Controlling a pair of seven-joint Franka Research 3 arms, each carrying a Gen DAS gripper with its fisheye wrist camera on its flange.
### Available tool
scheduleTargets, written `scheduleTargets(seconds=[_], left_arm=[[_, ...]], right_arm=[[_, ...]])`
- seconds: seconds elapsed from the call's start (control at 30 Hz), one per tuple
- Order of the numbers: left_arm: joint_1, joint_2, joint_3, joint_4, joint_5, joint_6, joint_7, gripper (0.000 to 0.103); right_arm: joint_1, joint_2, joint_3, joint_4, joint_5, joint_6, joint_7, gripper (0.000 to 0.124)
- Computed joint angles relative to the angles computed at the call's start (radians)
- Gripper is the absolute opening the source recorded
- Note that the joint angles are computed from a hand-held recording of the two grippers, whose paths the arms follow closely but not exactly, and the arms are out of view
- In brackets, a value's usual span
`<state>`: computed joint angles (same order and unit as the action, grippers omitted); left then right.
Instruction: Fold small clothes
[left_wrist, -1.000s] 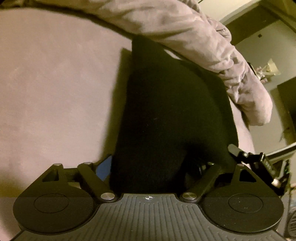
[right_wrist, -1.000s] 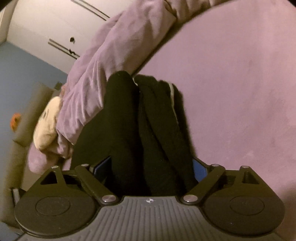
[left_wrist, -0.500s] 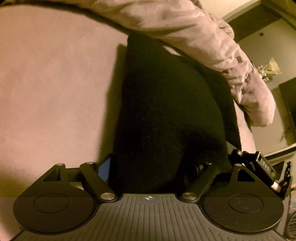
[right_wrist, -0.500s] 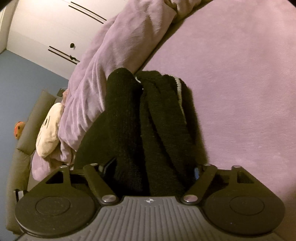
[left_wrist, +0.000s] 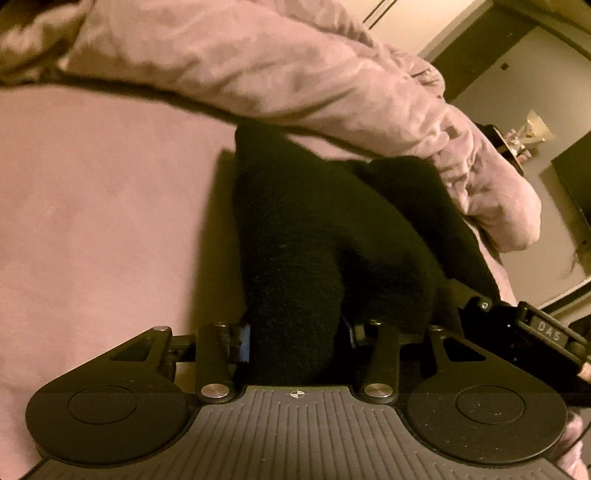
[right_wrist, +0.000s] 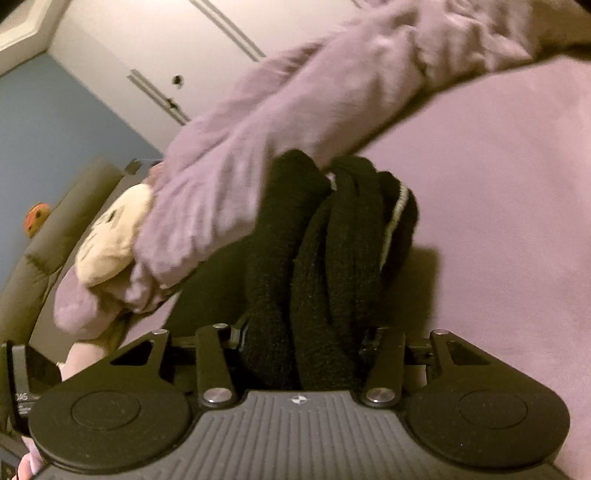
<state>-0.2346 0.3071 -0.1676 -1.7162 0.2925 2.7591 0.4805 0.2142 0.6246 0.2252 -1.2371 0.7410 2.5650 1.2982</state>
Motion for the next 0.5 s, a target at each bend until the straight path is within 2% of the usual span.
scheduleTargets(seconds=[0.17, 0.3, 0.37, 0.43, 0.47, 0.5], left_arm=[[-0.002, -0.112, 0.024, -0.084, 0.069, -0.061, -0.045, 0.048], [0.011, -0.224, 0.027, -0.188, 0.184, -0.067, -0.124, 0.048], [0.027, -0.26, 0.016, -0.229, 0.203, -0.068, -0.135, 0.05], [0.039, -0.276, 0.004, -0.253, 0.212, -0.098, -0.139, 0.053], [0.039, -0.271, -0.004, -0.247, 0.213, -0.154, -0.133, 0.053], [0.035, -0.262, -0.012, -0.23, 0.229, -0.234, -0.132, 0.051]], right_arm=[[0.027, -0.029, 0.024, -0.024, 0.011, 0.018, -0.037, 0.047], [0.017, -0.055, 0.075, -0.073, 0.106, 0.062, -0.129, 0.047], [-0.001, -0.066, 0.104, -0.107, 0.188, 0.078, -0.189, 0.047], [0.038, -0.069, 0.062, -0.126, 0.148, 0.091, -0.17, 0.054], [0.08, -0.065, 0.011, -0.123, 0.074, 0.083, -0.088, 0.06], [0.133, -0.067, -0.057, -0.128, -0.028, 0.08, 0.031, 0.061]])
